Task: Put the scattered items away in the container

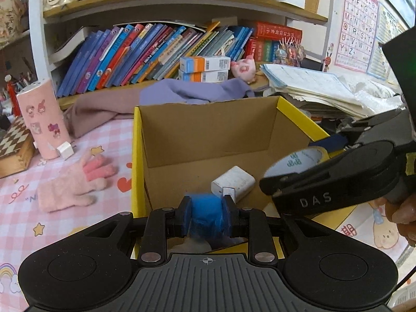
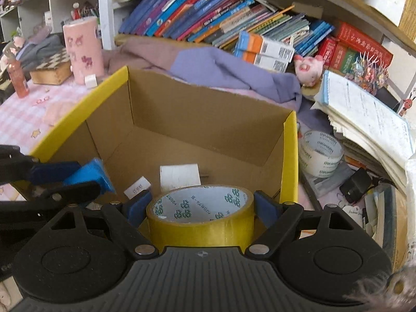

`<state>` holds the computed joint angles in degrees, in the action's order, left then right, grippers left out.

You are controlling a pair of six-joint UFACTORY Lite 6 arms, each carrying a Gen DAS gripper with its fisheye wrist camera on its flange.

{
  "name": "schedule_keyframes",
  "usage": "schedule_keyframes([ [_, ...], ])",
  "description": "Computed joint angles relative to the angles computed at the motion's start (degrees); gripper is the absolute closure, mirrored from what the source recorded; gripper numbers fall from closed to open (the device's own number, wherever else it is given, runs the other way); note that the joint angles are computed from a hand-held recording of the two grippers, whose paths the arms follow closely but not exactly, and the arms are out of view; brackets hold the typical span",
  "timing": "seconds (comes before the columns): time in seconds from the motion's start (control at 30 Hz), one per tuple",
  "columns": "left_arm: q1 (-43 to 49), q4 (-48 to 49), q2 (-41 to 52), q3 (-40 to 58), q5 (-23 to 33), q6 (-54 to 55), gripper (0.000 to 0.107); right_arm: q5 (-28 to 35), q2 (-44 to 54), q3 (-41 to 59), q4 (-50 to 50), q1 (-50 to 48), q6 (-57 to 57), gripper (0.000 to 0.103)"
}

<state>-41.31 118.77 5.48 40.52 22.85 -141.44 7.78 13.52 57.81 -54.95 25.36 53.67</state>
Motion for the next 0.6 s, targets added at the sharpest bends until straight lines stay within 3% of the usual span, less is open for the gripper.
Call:
schedule_keyframes([
  [0.13, -0.7, -2.9, -0.3, -0.1, 0.7, 2.9, 0.077, 0.8, 0.5, 0.1, 8.2, -0.3, -7.1, 0.019],
  [0.23, -3.2, -8.6, -1.9, -1.0, 4.3, 8.8, 0.050, 1.1, -0.5, -0.7, 8.2, -0.2, -5.8, 0.019],
  [0.27, -4.2, -10.1, -2.6, -1.5, 5.7, 10.4, 0.040, 1.0, -1.3, -1.3, 6.0, -0.2, -3.2, 0.019],
  [0.4, -8.6, -13.2, -7.1, -4.4, 11.9, 13.6, 0.027, 0.7, -4.9, -3.3, -5.0, 0.2, 8.7, 0.019],
  [0.6, -15.0, -15.6, -15.2, -9.5, 22.3, 13.7, 0.018, 2.6, -9.9, -5.8, -24.2, 2.9, 30.9, 0.018],
])
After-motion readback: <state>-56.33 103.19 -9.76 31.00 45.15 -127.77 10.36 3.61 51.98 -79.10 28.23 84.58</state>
